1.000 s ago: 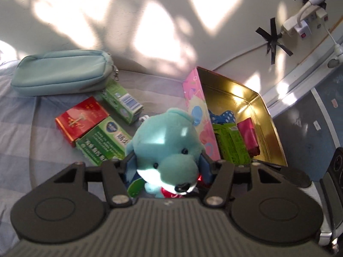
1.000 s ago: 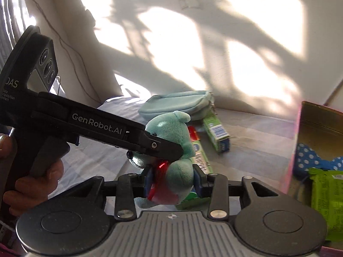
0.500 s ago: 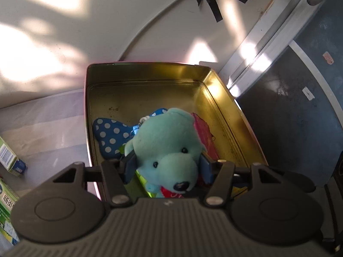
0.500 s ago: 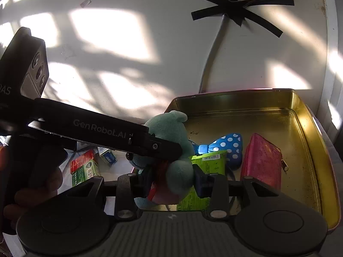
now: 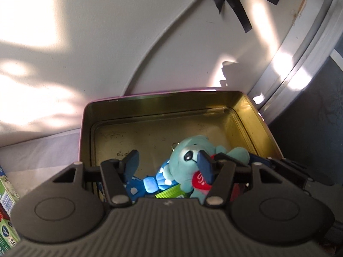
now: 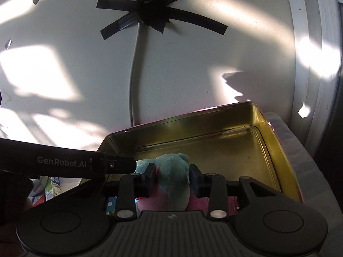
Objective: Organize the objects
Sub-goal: 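Carry the teal bear plush into the gold tin and release it, then withdraw the open right gripper from the tin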
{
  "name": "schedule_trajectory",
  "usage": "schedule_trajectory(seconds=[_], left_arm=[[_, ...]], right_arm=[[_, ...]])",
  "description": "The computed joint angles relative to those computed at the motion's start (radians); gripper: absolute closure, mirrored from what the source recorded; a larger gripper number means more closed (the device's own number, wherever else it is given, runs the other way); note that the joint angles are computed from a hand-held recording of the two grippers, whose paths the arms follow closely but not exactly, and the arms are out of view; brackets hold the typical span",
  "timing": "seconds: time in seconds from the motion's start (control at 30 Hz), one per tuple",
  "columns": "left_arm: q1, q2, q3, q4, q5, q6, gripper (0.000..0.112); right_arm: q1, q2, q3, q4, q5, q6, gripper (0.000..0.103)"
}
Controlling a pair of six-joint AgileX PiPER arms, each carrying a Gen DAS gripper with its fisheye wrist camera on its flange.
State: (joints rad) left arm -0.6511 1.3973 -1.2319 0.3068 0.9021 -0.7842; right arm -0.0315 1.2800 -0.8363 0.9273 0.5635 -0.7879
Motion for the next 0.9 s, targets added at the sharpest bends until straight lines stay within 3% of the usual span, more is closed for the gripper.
schedule_trajectory(seconds=[0.1, 0.3, 0.47, 0.6, 0.77, 0.9], left_arm=[[-0.004, -0.004, -0.008, 0.041, 0.029, -0.025, 0.050], [-0.018, -0.030, -0.011, 0.093, 0.095, -0.072, 0.050], [-0.044, -0.061, 0.008, 0.134, 0.139, -0.115, 0.050], [-0.063, -0.102, 0.042, 0.157, 0.179, -0.146, 0.050], [-0.077, -0.145, 0.080, 0.174, 0.215, -0.179, 0.050], [-0.102, -0.189, 0.109, 0.194, 0.256, -0.210, 0.050]], right_arm=[[0.015, -0.017, 0.012, -0.023, -0.040, 0.046, 0.069], [-0.035, -0.136, 0.059, 0.004, 0.026, 0.051, 0.068], [-0.102, -0.245, 0.091, 0.011, 0.220, 0.018, 0.068], [-0.037, -0.255, 0.103, -0.051, 0.271, 0.053, 0.068], [0.094, -0.139, 0.058, -0.163, 0.171, 0.180, 0.068], [0.133, -0.024, 0.035, -0.214, 0.023, 0.197, 0.068]])
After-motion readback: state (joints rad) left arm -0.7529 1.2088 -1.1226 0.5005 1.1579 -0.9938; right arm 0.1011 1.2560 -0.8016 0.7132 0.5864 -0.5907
